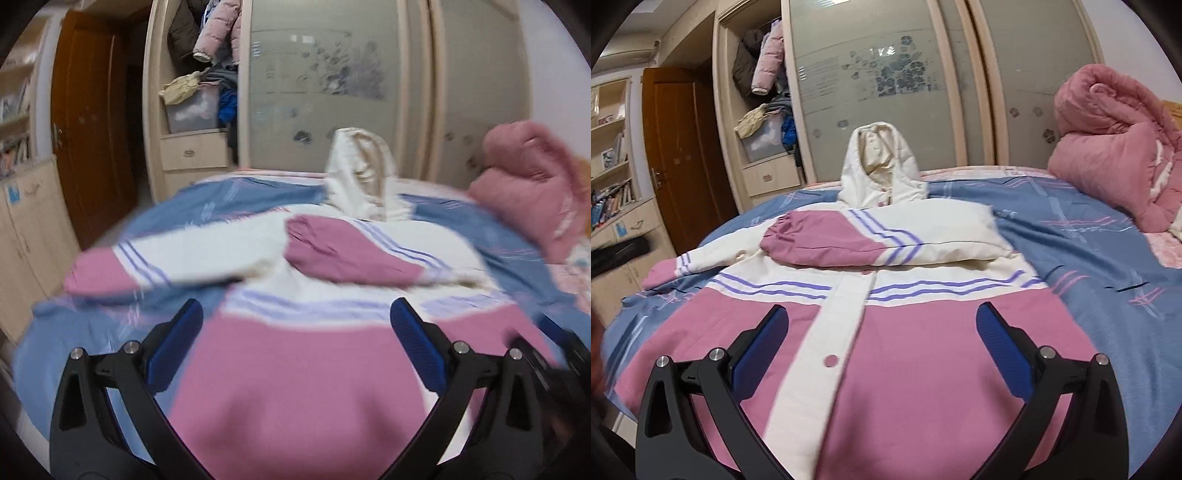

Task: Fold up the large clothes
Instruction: 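Release the sleeve cuff and lift the left gripper away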

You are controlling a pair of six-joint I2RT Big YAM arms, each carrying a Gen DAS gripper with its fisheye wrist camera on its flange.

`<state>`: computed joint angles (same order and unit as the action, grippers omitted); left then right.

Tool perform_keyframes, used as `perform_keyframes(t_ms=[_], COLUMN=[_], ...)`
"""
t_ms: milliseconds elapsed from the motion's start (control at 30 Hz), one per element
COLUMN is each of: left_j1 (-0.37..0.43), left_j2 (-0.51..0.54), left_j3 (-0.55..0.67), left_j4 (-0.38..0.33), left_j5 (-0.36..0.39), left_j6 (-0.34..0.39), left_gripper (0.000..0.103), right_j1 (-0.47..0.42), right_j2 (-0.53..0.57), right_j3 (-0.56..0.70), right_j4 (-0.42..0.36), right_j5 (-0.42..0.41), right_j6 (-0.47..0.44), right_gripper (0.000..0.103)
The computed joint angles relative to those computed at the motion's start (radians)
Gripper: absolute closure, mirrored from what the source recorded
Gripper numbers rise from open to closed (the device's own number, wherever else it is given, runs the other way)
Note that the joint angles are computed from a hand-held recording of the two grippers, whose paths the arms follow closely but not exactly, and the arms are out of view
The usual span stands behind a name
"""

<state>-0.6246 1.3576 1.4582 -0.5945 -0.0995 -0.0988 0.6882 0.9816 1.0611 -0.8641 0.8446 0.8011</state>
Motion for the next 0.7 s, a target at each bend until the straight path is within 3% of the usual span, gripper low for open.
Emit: perform_keyframes(t_ms=[133,167,267,333,533,700], left_j1=[-0.040,-0.048,-0.045,-0.047,-0.012,-0.016], left_j2=[-0.133,-0.138,-0.119,-0.127,-0.162,-0.174], left_j3=[-0.218,-0.241,-0.226,-0.242,-0.254,-0.258], left_j4=[0.172,0.178,0.119,0.149,0.124,0.131], left_j5=[-0.122,-0.154,-0.085,-0.106,-0.018,-0.028], left_j6=[-0.010,-0.024,0.002,0.027,0.007,0.034], left_gripper=[0.002,0.002,0.002,0.002,0.002,0.002], right_j1=[0.041,0.055,0.097,0.128,0.241,0.287], right_j2=[-0.027,-0.031,-0.029,-0.025,0.003,0.011], right_j3=[-0.005,-0.004,0.009,0.021,0.058,0.064], right_j4=[-0.108,-0.149,-0.284,-0.365,-0.607,-0.688], right_j5=[0.062,0.079,0.121,0.147,0.247,0.269], right_j6=[0.064,0.097,0.208,0.279,0.515,0.621], right_gripper=[0.001,0.001,0.001,0.001,0.001,0.001])
